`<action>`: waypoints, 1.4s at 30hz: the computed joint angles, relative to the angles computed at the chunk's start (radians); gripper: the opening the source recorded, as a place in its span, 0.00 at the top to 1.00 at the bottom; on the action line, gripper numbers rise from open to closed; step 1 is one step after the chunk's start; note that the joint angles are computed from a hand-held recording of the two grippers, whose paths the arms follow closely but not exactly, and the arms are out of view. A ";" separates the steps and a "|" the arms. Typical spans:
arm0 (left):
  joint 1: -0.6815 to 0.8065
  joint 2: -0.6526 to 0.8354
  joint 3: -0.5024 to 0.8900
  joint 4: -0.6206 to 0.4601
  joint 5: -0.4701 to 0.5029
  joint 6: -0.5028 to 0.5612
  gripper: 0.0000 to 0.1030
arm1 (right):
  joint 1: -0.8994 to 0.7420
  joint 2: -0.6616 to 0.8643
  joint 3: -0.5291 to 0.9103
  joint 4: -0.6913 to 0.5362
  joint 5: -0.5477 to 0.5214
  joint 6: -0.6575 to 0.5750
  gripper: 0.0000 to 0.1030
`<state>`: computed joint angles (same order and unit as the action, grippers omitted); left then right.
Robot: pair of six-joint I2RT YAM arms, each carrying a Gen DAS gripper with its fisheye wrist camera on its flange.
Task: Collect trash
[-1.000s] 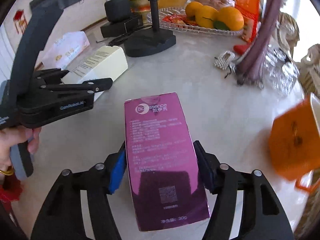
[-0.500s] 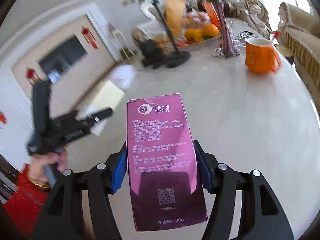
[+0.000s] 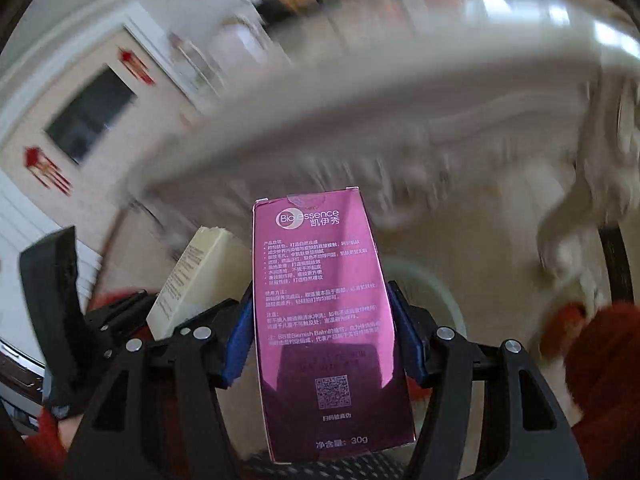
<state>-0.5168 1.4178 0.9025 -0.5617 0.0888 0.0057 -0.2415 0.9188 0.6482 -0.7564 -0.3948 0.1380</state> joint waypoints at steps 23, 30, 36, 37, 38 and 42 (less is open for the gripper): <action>-0.030 0.021 -0.113 0.070 -0.114 -0.096 0.13 | 0.142 -0.084 -0.143 -0.045 0.309 0.121 0.07; -0.033 -0.136 -0.119 0.029 -0.110 -0.116 0.13 | 0.136 -0.267 -0.102 -0.165 0.340 0.151 0.07; -0.090 -0.252 -0.098 -0.031 -0.202 -0.165 0.13 | 0.204 -0.353 -0.067 -0.221 0.438 0.184 0.07; -0.089 -0.272 -0.098 -0.036 -0.195 -0.166 0.13 | 0.196 -0.356 -0.066 -0.225 0.433 0.181 0.07; -0.091 -0.284 -0.097 -0.040 -0.196 -0.169 0.13 | 0.197 -0.358 -0.067 -0.227 0.433 0.189 0.07; -0.114 -0.314 -0.096 -0.057 -0.244 -0.176 0.13 | 0.215 -0.368 -0.074 -0.236 0.455 0.208 0.07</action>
